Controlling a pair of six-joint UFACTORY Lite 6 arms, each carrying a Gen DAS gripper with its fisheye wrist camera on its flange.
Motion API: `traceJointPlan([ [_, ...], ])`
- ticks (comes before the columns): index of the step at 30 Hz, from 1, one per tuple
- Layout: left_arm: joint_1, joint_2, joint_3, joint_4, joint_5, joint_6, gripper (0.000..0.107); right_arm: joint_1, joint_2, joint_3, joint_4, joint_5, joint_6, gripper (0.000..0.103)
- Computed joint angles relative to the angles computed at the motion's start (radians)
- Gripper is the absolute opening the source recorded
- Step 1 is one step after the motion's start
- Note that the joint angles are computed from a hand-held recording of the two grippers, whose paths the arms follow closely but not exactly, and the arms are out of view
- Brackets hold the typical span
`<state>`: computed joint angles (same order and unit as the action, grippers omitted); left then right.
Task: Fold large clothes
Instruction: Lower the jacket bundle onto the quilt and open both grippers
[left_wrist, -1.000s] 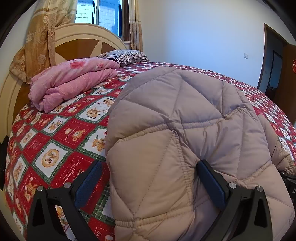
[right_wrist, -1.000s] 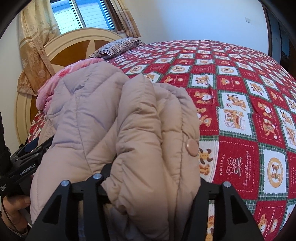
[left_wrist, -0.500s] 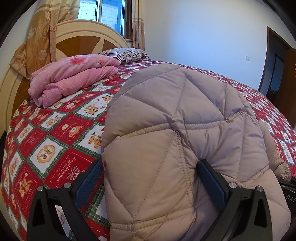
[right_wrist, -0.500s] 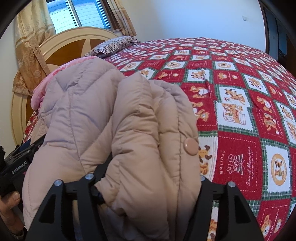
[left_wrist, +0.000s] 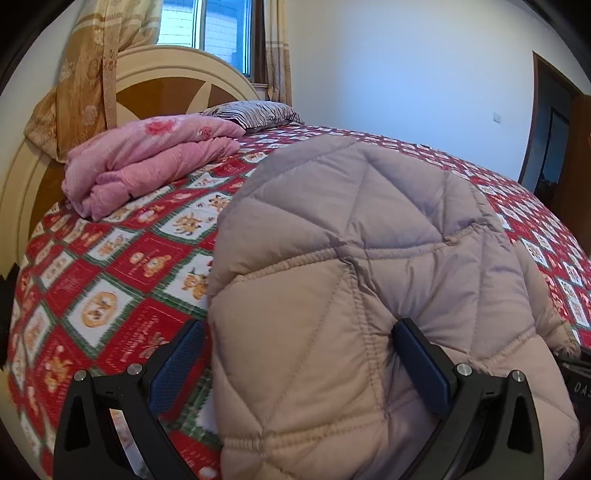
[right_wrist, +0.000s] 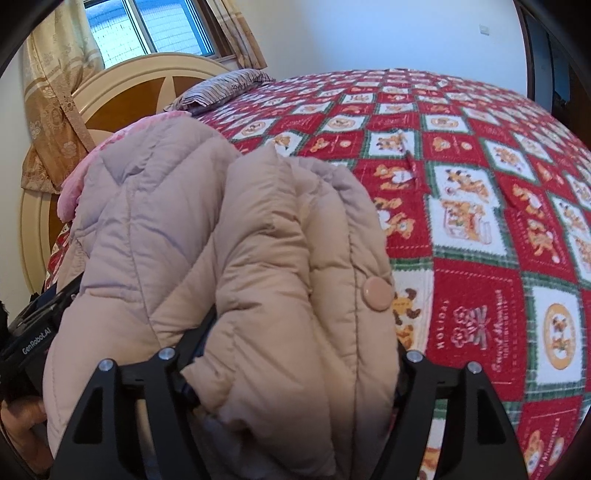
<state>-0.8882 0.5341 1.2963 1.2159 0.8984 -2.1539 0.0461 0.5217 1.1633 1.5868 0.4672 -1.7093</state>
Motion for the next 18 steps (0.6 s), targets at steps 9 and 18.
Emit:
traceJointPlan([
  [9, -0.329, -0.227, 0.027, -0.081, 0.426, 0.108, 0.102, -0.106, -0.429, -0.284, -0.092, 0.055, 0.062, 0.075],
  [18, -0.610, -0.211, 0.190, -0.111, 0.746, 0.132, 0.102, -0.338, -1.033, -0.561, -0.278, 0.355, 0.200, 0.086],
])
